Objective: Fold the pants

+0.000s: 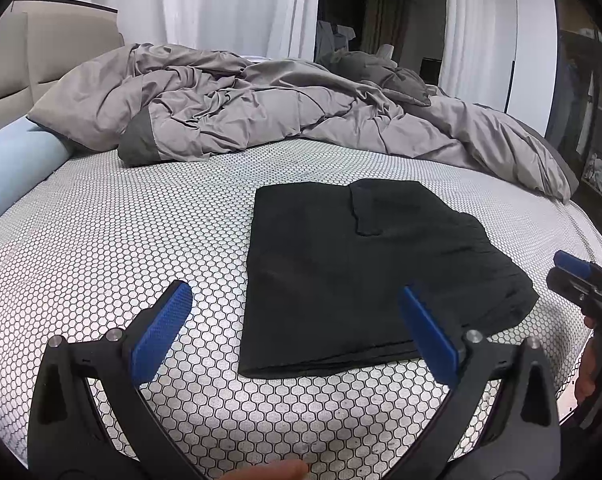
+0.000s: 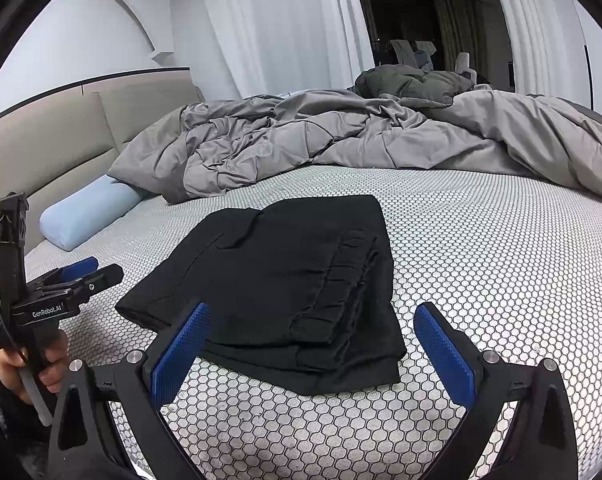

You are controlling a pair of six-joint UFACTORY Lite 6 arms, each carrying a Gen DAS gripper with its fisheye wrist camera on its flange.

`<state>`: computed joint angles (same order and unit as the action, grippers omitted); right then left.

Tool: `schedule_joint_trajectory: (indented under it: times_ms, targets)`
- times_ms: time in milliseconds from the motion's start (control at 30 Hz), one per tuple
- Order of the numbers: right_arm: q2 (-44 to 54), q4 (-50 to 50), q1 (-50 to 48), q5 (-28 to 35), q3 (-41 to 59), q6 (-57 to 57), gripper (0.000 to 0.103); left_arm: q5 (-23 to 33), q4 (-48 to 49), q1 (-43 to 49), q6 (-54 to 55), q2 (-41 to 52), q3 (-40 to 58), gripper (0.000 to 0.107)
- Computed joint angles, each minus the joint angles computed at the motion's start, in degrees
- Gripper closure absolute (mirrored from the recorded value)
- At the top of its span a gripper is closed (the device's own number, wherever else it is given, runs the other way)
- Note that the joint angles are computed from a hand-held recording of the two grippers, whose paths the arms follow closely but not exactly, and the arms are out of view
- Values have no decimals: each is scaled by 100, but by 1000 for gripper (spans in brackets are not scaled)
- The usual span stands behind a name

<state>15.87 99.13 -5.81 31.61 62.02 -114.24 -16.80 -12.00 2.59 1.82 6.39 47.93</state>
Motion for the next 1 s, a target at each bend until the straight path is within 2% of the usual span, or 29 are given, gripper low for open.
schedule_joint_trajectory:
  times_ms: [567, 1000]
  targets:
    - [4, -49, -6, -1, -26, 4, 0, -4, 15, 18, 8, -2, 4, 5]
    - [22, -74, 7, -14, -9, 25, 0, 83, 502, 156, -357, 4, 48, 5]
